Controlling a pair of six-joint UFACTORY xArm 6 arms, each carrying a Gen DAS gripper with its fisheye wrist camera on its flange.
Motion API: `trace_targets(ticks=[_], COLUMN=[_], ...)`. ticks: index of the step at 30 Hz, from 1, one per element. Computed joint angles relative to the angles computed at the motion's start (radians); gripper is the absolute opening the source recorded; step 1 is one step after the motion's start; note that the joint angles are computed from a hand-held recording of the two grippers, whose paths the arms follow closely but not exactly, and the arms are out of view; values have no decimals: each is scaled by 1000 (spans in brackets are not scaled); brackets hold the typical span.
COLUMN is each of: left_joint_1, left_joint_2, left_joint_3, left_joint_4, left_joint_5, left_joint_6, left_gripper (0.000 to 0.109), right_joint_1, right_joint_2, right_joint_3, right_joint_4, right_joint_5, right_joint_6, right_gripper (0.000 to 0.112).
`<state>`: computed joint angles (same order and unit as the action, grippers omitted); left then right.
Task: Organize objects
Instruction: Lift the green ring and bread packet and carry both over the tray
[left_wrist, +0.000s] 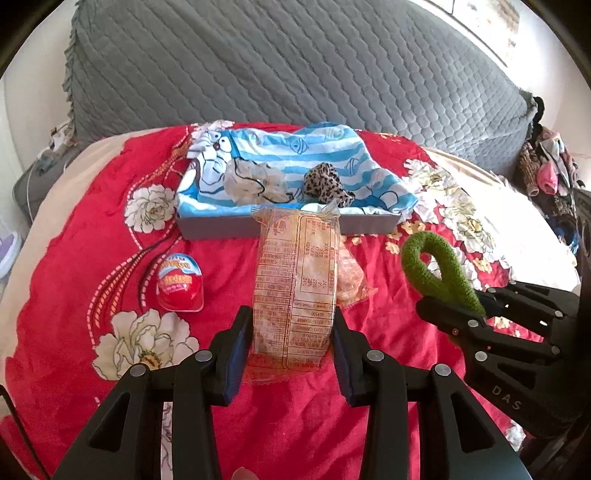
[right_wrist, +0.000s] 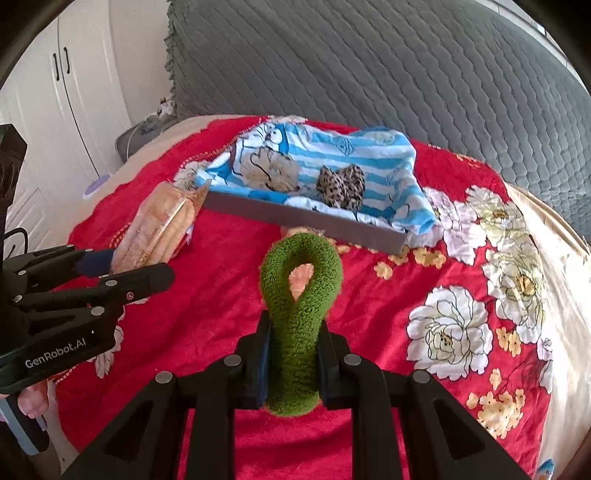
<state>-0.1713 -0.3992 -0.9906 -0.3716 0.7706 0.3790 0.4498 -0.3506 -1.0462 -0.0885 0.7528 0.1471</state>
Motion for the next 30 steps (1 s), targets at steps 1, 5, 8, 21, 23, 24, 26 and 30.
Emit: trace_targets(ticks=[1,5,8,21,23,24,26,30], left_joint_1=[2,4,5,-16,-22,-20,-17,-10], left_joint_2=[-3,-13,-22,-77,-77,-76,-75,-66], left_joint_3=[-1,-5,-10,-37,-47,-55,-67,-90], left_joint_4=[0,4,4,9,49,51,43,50], left_joint_5=[3,7,8,-21,-29,-28,-26,-25], left_joint_6=[1,-8,-10,-11,-39,-42,-47,-66], left_gripper=[42,42,42,42,42,42,42,42], right_joint_1=[1,5,7,17,14,12,10,11], right_joint_2=[-3,-15,-23,-58,-63,-64,-66,-66], right_joint_3=[-1,-2,-3,-19,-21,-23,-27,-37], right_joint_4=[1,24,26,16,21,25,20,14], right_joint_5=[-4,-19,-26,-105,-117,-122,-129,-138], right_joint_6=[-2,-15,-14,10,13,11,16,25], right_gripper=[20,20,20,20,20,20,20,20])
